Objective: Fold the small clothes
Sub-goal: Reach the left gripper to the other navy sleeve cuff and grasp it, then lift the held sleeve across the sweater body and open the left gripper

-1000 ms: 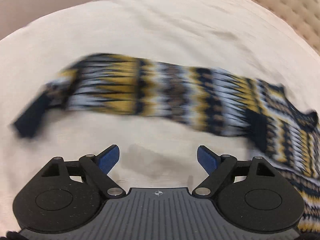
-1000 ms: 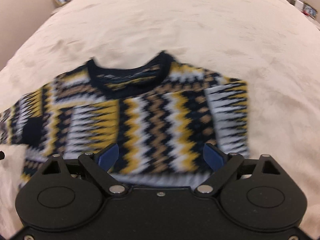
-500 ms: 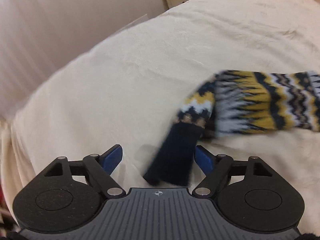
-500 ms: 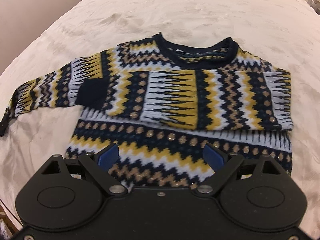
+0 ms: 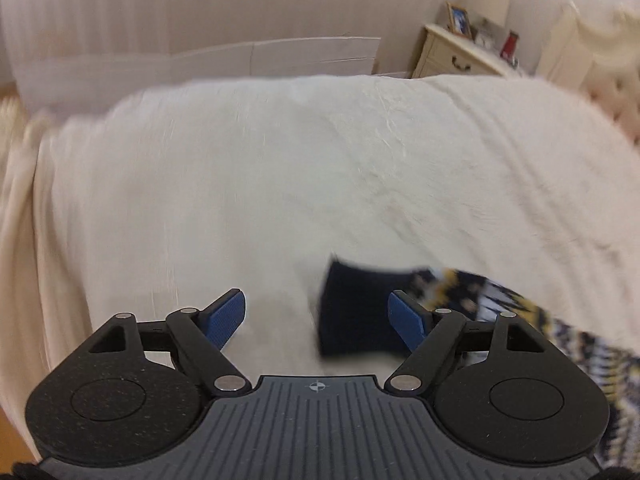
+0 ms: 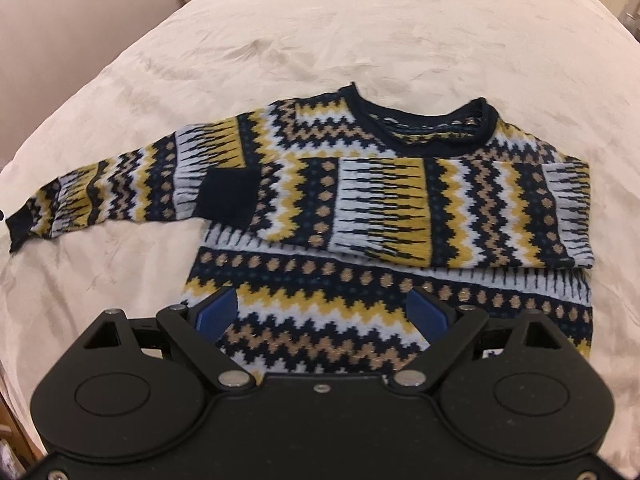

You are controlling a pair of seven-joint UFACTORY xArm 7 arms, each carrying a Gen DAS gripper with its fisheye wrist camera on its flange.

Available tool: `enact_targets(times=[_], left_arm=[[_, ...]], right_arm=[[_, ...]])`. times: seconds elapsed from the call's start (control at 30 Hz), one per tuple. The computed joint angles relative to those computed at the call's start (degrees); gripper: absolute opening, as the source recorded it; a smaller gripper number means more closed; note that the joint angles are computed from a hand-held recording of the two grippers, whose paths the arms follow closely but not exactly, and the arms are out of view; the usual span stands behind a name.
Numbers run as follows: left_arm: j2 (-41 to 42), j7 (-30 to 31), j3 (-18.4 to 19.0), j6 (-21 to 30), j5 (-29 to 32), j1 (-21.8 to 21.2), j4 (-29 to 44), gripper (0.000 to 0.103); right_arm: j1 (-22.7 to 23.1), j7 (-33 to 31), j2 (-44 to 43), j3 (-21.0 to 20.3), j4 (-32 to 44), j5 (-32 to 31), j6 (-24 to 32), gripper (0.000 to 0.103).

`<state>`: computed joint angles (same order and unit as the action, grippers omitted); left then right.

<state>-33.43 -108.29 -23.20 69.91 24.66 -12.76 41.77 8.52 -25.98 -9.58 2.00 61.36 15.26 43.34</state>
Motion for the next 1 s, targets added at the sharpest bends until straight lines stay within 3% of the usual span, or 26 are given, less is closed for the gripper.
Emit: enact_targets(times=[0.07,0.17,0.3,0.47,0.5,0.53,0.6,0.7,1.0], left_arm=[[-1.42,-3.51,-1.24,-2.59,-0.93,-0.97,-1.54,0.078],[-0.93,-5.67,-0.57,-10.32,-0.75,-0.83,-4.41,0.078],[1.61,-9.92,-1.70,-16.42,2.43,1.63,-5.99,0.078],[2.43,-14.23,0.02,-22.62,5.03,4.40,-9.10,0.075],[2.29,-15.18,0.22,-24.36,6.15,5.19,-10.03,0.062],[1.66,-16.04,0.12,-25.50,7.04,5.69,-10.82,0.037],[1.26,-15.79,0.36,-25.29,6.94,6.07,-10.99,0.004],[0.05,-16.82,-1.54,-23.61,9.33,7.20,-9.76,0.004],[5.82,-6.34,-5.34,-13.61,16.40,6.39,8.39,0.004]], right_arm=[[0.24,-0.22,-0.17,0.28,-0.21,-0.22,0.25,0.092],[0.60,-0.53,-0.27,0.50,-0.36,-0.33,0.62,0.092],[1.02,-1.41,-0.25,0.80,-0.19,-1.06,1.10,0.092],[1.20,-2.14,-0.16,0.72,0.45,-0.92,1.53,0.092],[1.18,-2.14,-0.11,0.72,0.57,-0.94,1.58,0.092],[1.15,-2.13,-0.06,0.71,0.66,-0.95,1.60,0.092],[1.05,-2.12,0.07,0.63,0.88,-0.88,1.78,0.092],[0.83,-2.39,0.13,0.36,1.00,-0.45,2.08,0.092],[-0.60,-5.47,0.75,-1.26,0.39,2.85,2.92,0.092]])
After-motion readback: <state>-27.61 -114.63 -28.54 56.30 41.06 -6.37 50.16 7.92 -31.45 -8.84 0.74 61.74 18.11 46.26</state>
